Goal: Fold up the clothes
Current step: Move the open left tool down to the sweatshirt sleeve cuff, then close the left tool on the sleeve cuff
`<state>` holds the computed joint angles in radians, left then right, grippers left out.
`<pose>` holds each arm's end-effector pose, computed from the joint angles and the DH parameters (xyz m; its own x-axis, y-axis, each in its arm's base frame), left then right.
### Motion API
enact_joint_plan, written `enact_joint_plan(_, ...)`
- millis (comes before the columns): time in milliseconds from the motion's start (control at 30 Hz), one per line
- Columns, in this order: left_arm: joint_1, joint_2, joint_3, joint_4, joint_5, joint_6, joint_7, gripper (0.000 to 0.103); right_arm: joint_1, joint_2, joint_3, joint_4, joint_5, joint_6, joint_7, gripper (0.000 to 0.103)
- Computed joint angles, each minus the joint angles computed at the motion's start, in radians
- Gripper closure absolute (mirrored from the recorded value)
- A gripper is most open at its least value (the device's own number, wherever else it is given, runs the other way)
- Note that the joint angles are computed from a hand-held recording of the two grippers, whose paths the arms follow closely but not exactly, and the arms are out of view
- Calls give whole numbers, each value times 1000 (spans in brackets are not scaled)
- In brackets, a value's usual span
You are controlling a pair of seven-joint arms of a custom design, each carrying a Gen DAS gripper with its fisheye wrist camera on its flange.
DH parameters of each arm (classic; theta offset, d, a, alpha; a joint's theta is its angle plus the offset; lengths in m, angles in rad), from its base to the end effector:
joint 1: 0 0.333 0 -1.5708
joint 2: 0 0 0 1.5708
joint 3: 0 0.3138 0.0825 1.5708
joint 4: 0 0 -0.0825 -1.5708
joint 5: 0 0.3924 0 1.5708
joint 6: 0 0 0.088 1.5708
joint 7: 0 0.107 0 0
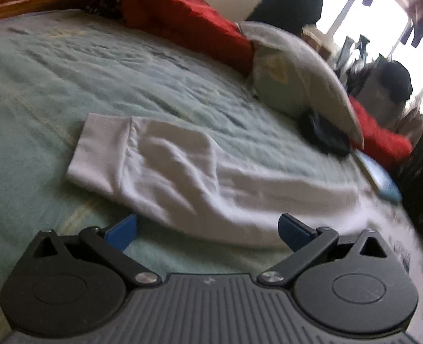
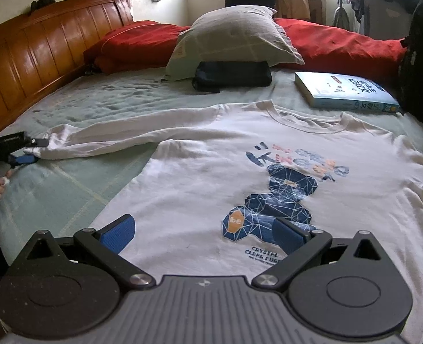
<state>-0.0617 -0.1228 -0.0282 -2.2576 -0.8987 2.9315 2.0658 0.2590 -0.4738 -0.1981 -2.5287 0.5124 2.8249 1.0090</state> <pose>0.5466 0.0004 0.4824 0.0475 -0.9207 0.3873 -0.6713 -0.3165 -0.6702 0.4539 -0.0037 0.5124 0.2384 -0.9605 -0.1435 -0.6841 -0.0612 -0.7268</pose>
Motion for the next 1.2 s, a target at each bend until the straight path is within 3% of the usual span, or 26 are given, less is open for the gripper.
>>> enact_joint_plan(167, 1, -11, -42, 24, 223, -1, -79, 1, 2, 22, 0, 15, 7, -2, -7, 0)
enact_joint_plan(233, 21, 44, -73, 80, 392, 18, -200, 1, -15, 36, 19, 30, -15, -12, 7, 0)
enact_joint_plan(300, 43, 128, -95, 172, 640, 11, -403, 1, -38, 56, 43, 56, -53, -28, 31, 0)
enact_joint_plan(467, -39, 330, -36, 422, 1080, -99, -755, 1, -50, 144, 84, 175, -116, -81, 46, 0)
enact_joint_plan(567, -104, 412, 14, 526, 1274, -150, -891, 2, -5, 168, 72, 202, -48, -65, -21, 0)
enact_joint_plan(667, -73, 434, -28, 544, 1244, -150, -861, 3, 44, 171, 46, 205, 77, -81, -111, 0)
enact_joint_plan(767, -65, 427, -44, 524, 1228, -148, -827, 3, 44, 170, 46, 195, 155, -118, -145, 0)
enact_joint_plan(900, -52, 383, -60, 447, 1211, -85, -773, 3, 5, 163, 71, 173, 163, -127, -120, 0)
enact_joint_plan(1133, -81, 360, -37, 385, 1304, -24, -766, 2, -29, 147, 81, 142, 143, -99, -52, 0)
enact_joint_plan(1200, -67, 354, -54, 365, 1291, -5, -714, 2, -34, 144, 86, 134, 122, -87, -39, 0)
